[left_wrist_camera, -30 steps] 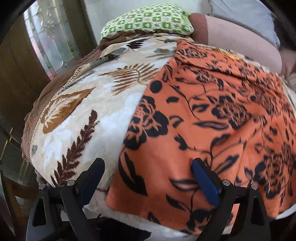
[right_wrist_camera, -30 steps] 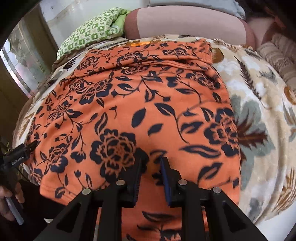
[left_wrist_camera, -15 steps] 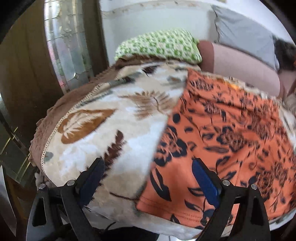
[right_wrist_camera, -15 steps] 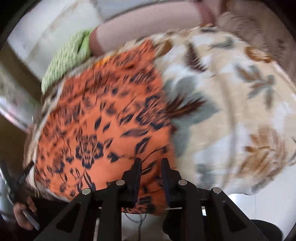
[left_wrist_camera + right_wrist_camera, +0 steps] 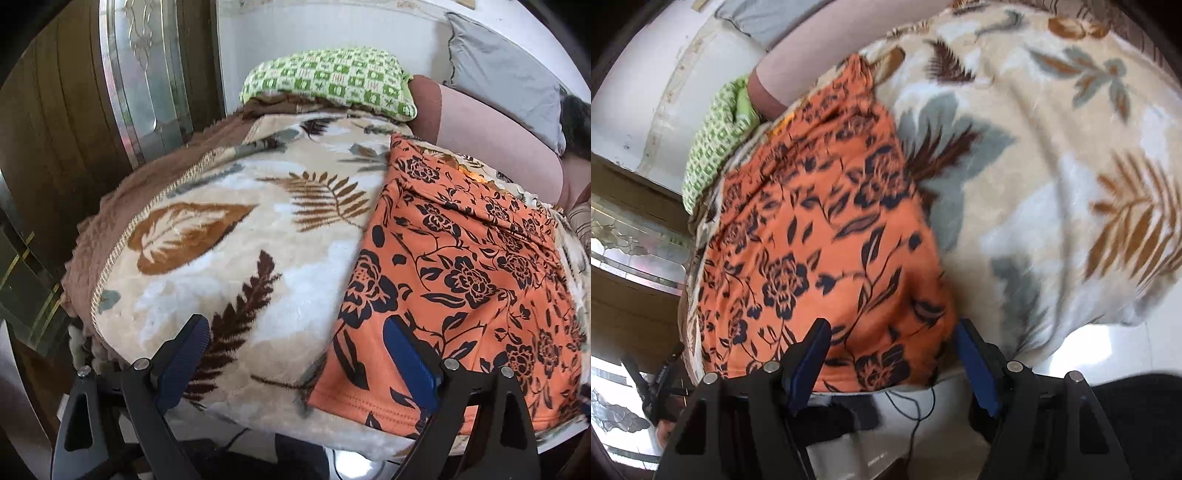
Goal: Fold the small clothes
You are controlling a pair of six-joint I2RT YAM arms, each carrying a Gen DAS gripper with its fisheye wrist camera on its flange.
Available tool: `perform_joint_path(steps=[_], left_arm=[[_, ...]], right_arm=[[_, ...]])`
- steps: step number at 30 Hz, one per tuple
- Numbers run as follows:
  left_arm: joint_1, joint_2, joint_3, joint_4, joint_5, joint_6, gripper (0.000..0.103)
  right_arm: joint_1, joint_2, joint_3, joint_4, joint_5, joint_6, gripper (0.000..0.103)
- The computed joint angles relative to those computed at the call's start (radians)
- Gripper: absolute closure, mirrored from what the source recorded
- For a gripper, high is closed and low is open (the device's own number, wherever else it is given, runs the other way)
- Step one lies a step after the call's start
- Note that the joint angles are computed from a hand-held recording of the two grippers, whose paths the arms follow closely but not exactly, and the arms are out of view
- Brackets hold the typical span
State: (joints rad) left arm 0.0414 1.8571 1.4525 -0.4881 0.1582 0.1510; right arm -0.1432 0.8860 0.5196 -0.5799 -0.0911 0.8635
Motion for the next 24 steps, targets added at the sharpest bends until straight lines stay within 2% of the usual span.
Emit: perform_joint_path(steps=[2,3,4,7,9,10,12,15,16,17,18,19,21,24], left_arm=[[0.006,0.033,0.043,-0.045,0.016,-0.001,0.008],[0.006,0.051,0.064,-0.067,0.011,0.000,0.008],[0.011,0.072,0.087,-0.089,0.014,0.000,0.008],[0.028,0.104,0.125,-0.119,0.048,0.003,0.008],[0.045,0.130,0.169,-0.153,0.068,-0.002,0.008],[0.056,0.139,0.185,-0.164,0.084,-0.009,0.008],[0.078,0.159,0.216,-0.204,0.135,-0.007,0.008],[0.093,0.170,0.233,-0.254,0.186,0.027,0.008],[0.093,0.165,0.222,-0.249,0.187,0.036,0.008],[0.089,0.158,0.208,-0.241,0.192,0.050,0.008],[0.085,0.155,0.200,-0.238,0.198,0.062,0.008],[0.078,0.154,0.193,-0.235,0.199,0.075,0.008],[0.056,0.151,0.181,-0.233,0.181,0.103,0.008],[0.047,0.145,0.170,-0.235,0.217,0.148,0.008]], right_arm=[[0.026,0.046,-0.009,0.032,0.009,0.031,0.073],[0.064,0.075,0.004,0.021,0.058,0.032,0.078],[0.095,0.084,0.015,0.002,0.106,0.026,0.091],[0.149,0.080,0.040,-0.055,0.207,0.006,0.095],[0.245,0.137,0.118,-0.175,0.393,-0.022,0.095],[0.265,0.146,0.141,-0.218,0.453,-0.046,0.096],[0.229,0.130,0.156,-0.276,0.486,-0.085,0.096],[0.040,0.045,0.133,-0.296,0.401,-0.171,0.096],[-0.001,0.042,0.139,-0.313,0.408,-0.180,0.103],[-0.025,0.028,0.140,-0.319,0.416,-0.195,0.103],[-0.066,0.007,0.137,-0.305,0.378,-0.221,0.103],[-0.119,-0.032,0.127,-0.286,0.297,-0.248,0.103],[-0.167,-0.080,0.124,-0.267,0.192,-0.263,0.103],[-0.213,-0.141,0.112,-0.216,0.033,-0.256,0.101]])
